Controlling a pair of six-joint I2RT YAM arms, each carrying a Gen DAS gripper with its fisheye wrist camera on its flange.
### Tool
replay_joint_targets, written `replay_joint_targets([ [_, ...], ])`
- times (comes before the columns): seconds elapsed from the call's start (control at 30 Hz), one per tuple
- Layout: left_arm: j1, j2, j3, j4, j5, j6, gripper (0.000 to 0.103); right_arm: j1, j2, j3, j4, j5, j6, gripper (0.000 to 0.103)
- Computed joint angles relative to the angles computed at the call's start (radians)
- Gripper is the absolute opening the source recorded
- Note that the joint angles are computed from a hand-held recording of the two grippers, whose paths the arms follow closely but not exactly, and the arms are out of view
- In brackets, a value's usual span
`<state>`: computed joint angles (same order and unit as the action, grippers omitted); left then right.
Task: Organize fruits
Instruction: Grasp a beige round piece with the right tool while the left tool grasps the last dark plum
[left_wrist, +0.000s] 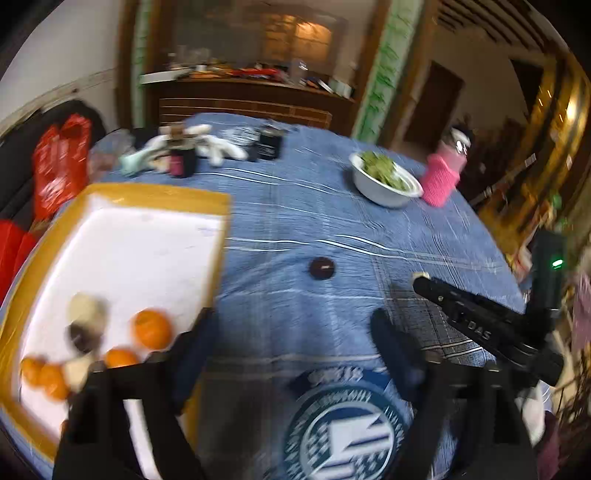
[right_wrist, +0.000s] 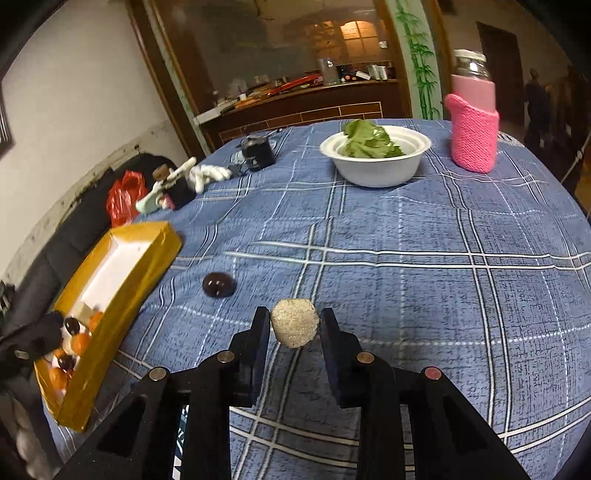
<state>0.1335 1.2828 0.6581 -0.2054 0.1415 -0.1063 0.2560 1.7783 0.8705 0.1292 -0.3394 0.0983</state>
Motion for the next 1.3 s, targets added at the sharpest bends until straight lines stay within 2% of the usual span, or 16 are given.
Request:
replay_joint_targets([
  [0.03, -0.026, 0.041, 0.022, 0.01, -0.015, -0.006, 0.052, -0.008, -0.005, -0.001, 0.004, -0.01, 0.006, 0.03],
  [0.17, -0.128, 0.265, 0.141, 0.075, -0.143, -0.017, 0.052, -0.029, -0.008, 0.006, -0.001, -0.053, 0.018, 0.03],
  [0.3, -0.147, 0.399, 0.215, 0.105, -0.181, -0.003, 0.052, -0.035, -0.02, 0.0, 0.002, -0.071, 0.02, 0.03],
  [0.6, -0.162, 0.549, 0.306, 0.134, -0.222, 0.035, 0.052, -0.035, -0.027, -0.006, 0.007, -0.091, 0.034, 0.031],
  [0.63, -0.167, 0.56, 0.313, 0.13, -0.231, 0.041, 0.051, -0.035, -0.025, -0.006, 0.007, -0.089, 0.034, 0.031],
  [0.67, -0.177, 0.561, 0.307, 0.141, -0.26, 0.046, 0.042, -0.035, -0.023, -0.005, 0.008, -0.089, 0.035, 0.031],
  [0.7, -0.18, 0.554, 0.3, 0.147, -0.27, 0.051, 0.039, -0.035, -0.021, -0.002, 0.006, -0.088, 0.034, 0.031],
  [0.77, -0.162, 0.523, 0.277, 0.155, -0.226, 0.048, 0.024, -0.037, -0.012, 0.006, 0.002, -0.086, 0.033, 0.031],
  [0.93, -0.123, 0.388, 0.197, 0.145, -0.159, 0.005, 0.024, -0.036, -0.001, 0.015, -0.002, -0.079, 0.028, 0.031],
  [1.1, -0.061, 0.157, 0.057, 0.114, -0.082, -0.025, 0.024, -0.036, 0.003, 0.01, 0.011, -0.072, 0.027, 0.03],
  [1.3, 0.082, -0.122, -0.064, 0.027, -0.057, 0.021, 0.025, -0.034, -0.002, -0.014, 0.037, -0.043, 0.032, 0.03],
])
